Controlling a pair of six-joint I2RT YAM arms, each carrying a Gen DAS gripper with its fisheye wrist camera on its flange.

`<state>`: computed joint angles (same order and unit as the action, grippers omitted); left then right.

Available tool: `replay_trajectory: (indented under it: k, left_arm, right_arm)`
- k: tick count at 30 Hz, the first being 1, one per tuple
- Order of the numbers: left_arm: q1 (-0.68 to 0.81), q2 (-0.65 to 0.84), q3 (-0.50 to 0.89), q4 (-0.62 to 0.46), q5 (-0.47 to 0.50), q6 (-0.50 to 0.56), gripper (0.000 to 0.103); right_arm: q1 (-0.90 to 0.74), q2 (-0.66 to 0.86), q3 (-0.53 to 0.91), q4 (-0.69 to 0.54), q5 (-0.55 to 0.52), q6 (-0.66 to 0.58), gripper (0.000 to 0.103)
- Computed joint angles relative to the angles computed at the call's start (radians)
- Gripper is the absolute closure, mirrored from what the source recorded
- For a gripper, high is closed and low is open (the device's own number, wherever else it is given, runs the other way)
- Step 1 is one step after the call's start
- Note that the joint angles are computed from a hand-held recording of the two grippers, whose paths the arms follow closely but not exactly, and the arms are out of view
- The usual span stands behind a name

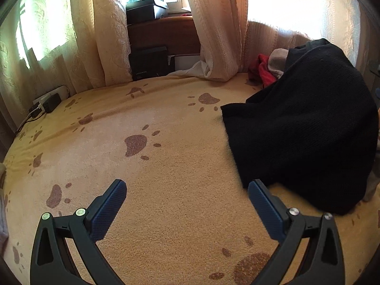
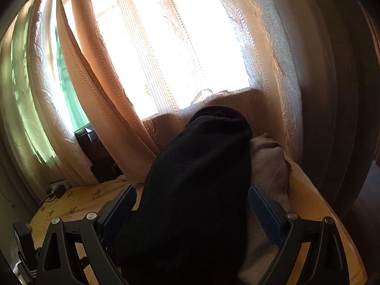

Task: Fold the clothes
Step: 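Move both tools toward the black sweater heap on the bed, then close the right gripper on the black sweater and pull it off the heap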

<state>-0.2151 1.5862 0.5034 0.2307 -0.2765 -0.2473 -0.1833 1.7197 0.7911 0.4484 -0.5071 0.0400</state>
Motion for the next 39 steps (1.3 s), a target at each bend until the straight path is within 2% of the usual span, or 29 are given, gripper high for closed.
replay_trajectory:
  k: [4, 5, 6, 10, 12, 15, 18, 21, 23, 26, 28, 29, 30, 32, 33, 35, 37, 39]
  left_arm:
    - [0.025, 0.045, 0.017, -0.006, 0.04, -0.004, 0.0]
    - [0.029, 0.053, 0.019, -0.006, 0.041, -0.005, 0.0]
    - [0.032, 0.061, 0.021, -0.006, 0.041, -0.006, 0.0]
    - [0.057, 0.092, 0.035, -0.007, 0.052, -0.012, 0.0]
    - [0.074, 0.119, 0.046, -0.013, 0.07, -0.019, 0.0]
    - [0.102, 0.14, 0.059, -0.031, 0.114, -0.028, 0.0]
    - [0.11, 0.138, 0.053, -0.026, 0.121, -0.032, 0.0]
    - [0.099, 0.143, 0.059, -0.037, 0.105, -0.028, 0.0]
    - [0.099, 0.142, 0.058, -0.035, 0.108, -0.027, 0.0]
    - [0.099, 0.137, 0.054, -0.037, 0.106, -0.025, 0.0]
    - [0.1, 0.136, 0.056, -0.04, 0.106, -0.024, 0.0]
    - [0.103, 0.136, 0.057, -0.04, 0.109, -0.023, 0.0]
    - [0.103, 0.137, 0.058, -0.042, 0.107, -0.023, 0.0]
    - [0.102, 0.139, 0.061, -0.043, 0.107, -0.024, 0.0]
    - [0.102, 0.14, 0.062, -0.043, 0.107, -0.024, 0.0]
    - [0.102, 0.139, 0.061, -0.042, 0.109, -0.023, 0.0]
    - [0.102, 0.14, 0.06, -0.039, 0.11, -0.021, 0.0]
    - [0.101, 0.141, 0.06, -0.038, 0.111, -0.019, 0.0]
  right_arm:
    - [0.079, 0.101, 0.166, -0.105, 0.115, -0.073, 0.006]
    - [0.097, 0.138, 0.217, -0.146, 0.146, -0.085, 0.011]
    - [0.11, 0.18, 0.269, -0.192, 0.172, -0.09, 0.03]
    - [0.112, 0.214, 0.275, -0.161, 0.182, -0.094, 0.052]
    - [0.097, 0.182, 0.235, -0.145, 0.148, -0.096, 0.071]
    - [0.054, 0.116, 0.16, -0.133, 0.052, -0.097, 0.077]
    - [-0.001, -0.006, 0.025, -0.113, -0.071, -0.108, 0.077]
    - [-0.047, -0.142, -0.133, -0.092, -0.141, -0.125, 0.078]
    - [-0.086, -0.229, -0.226, -0.13, -0.184, -0.179, 0.078]
    - [-0.111, -0.307, -0.337, -0.16, -0.145, -0.302, 0.077]
    - [-0.12, -0.35, -0.407, -0.156, -0.106, -0.378, 0.071]
    - [-0.132, -0.372, -0.426, -0.147, -0.101, -0.375, 0.065]
    - [-0.144, -0.395, -0.444, -0.139, -0.096, -0.372, 0.046]
    - [-0.171, -0.494, -0.505, -0.064, -0.098, -0.343, 0.028]
    - [-0.183, -0.554, -0.536, -0.024, -0.102, -0.336, 0.022]
    - [-0.2, -0.657, -0.579, 0.03, -0.121, -0.344, 0.021]
    - [-0.129, -0.689, -0.567, 0.029, -0.069, -0.43, 0.021]
    - [-0.013, -0.604, -0.54, 0.112, 0.074, -0.546, 0.021]
